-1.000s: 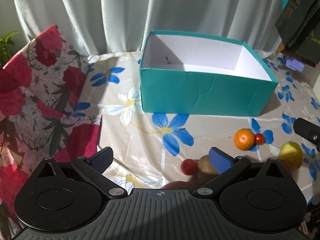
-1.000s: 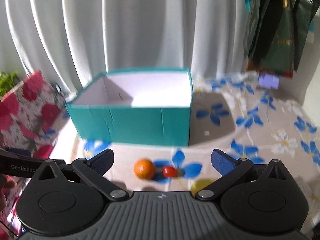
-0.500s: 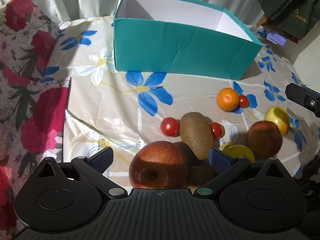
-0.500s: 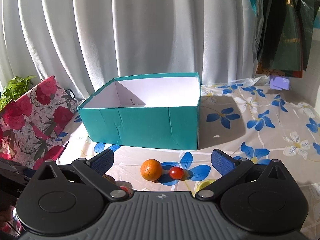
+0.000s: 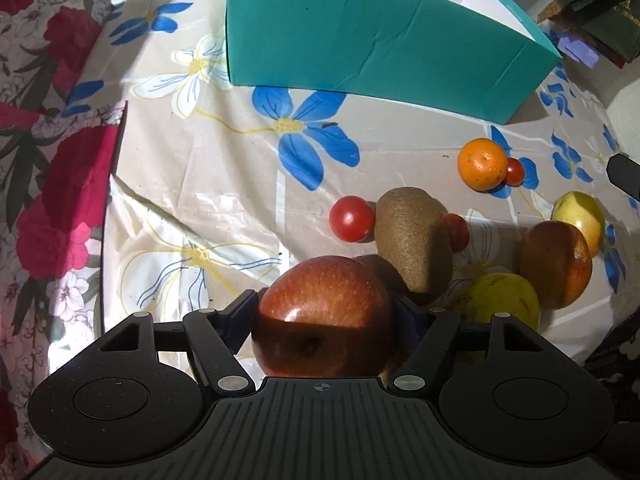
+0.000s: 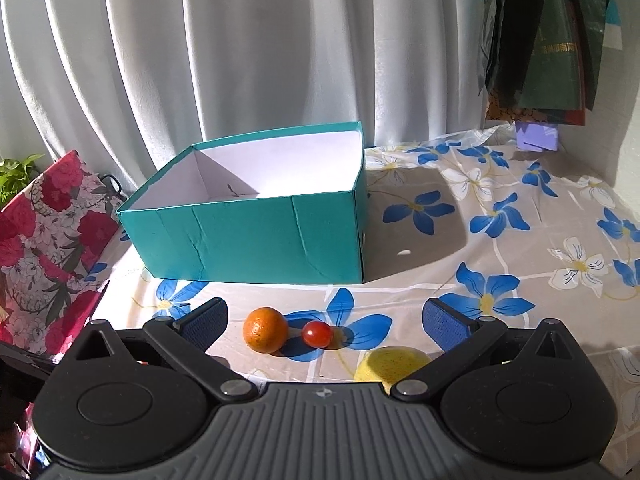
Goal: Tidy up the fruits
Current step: 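Grasp the red apple with the left gripper while the right gripper grasps the yellow pear, then lower the red apple into the teal box and open the left gripper while the right carries the pear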
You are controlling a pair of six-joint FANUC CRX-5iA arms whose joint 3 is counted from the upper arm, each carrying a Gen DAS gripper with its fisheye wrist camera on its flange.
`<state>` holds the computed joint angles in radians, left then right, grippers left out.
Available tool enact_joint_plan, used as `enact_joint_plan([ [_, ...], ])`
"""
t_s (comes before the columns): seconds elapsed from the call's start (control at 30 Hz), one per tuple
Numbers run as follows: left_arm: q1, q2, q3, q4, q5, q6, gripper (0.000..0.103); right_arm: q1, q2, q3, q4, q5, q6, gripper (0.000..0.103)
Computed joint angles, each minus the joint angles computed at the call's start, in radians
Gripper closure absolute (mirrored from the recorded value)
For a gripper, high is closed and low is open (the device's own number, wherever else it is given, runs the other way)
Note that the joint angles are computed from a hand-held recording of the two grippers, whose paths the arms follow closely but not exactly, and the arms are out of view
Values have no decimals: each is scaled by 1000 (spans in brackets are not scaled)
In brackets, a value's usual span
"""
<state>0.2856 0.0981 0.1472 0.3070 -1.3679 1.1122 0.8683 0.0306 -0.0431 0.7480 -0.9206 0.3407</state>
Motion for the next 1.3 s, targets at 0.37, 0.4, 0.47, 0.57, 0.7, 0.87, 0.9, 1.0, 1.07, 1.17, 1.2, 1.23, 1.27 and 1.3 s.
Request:
enact_joint_plan([
  [0.37, -7, -30, 3, -23, 42, 7, 30, 6, 45, 84, -114, -152, 127, 0],
  [0.4, -2, -35, 0, -9, 52, 3, 30, 3, 46, 84, -123, -151, 132, 0],
  [0.47, 3, -41, -2, 14, 65, -6, 30, -4, 56, 93, -143, -163, 136, 2],
  [0.57, 4, -44, 2, 26, 73, -15, 30, -19, 81, 116, -179, -196, 140, 8],
  [0.7, 6, -43, 10, 36, 69, -10, 30, -46, 103, 145, -220, -228, 116, 14],
  [0.87, 4, -33, 27, 46, 63, -16, 30, -71, 137, 203, -294, -296, 129, 29],
  [0.9, 3, -30, 32, 48, 63, -13, 30, -73, 138, 205, -304, -296, 130, 31],
  [1.0, -3, -17, 53, 48, 63, -10, 30, -77, 142, 214, -315, -295, 141, 35],
  [1.07, -9, -8, 69, 48, 64, -7, 30, -88, 140, 217, -338, -283, 141, 37],
  [1.17, -17, 10, 100, 49, 62, 1, 30, -89, 129, 199, -338, -261, 138, 38],
  [1.2, -19, 16, 112, 50, 60, 4, 30, -90, 126, 196, -340, -258, 137, 38],
  [1.23, -22, 23, 127, 50, 58, 4, 30, -90, 121, 192, -341, -253, 129, 38],
  [1.27, -26, 27, 139, 50, 61, 6, 30, -88, 113, 182, -335, -239, 116, 38],
  [1.3, -31, 31, 153, 49, 64, 5, 30, -86, 102, 169, -321, -220, 102, 38],
])
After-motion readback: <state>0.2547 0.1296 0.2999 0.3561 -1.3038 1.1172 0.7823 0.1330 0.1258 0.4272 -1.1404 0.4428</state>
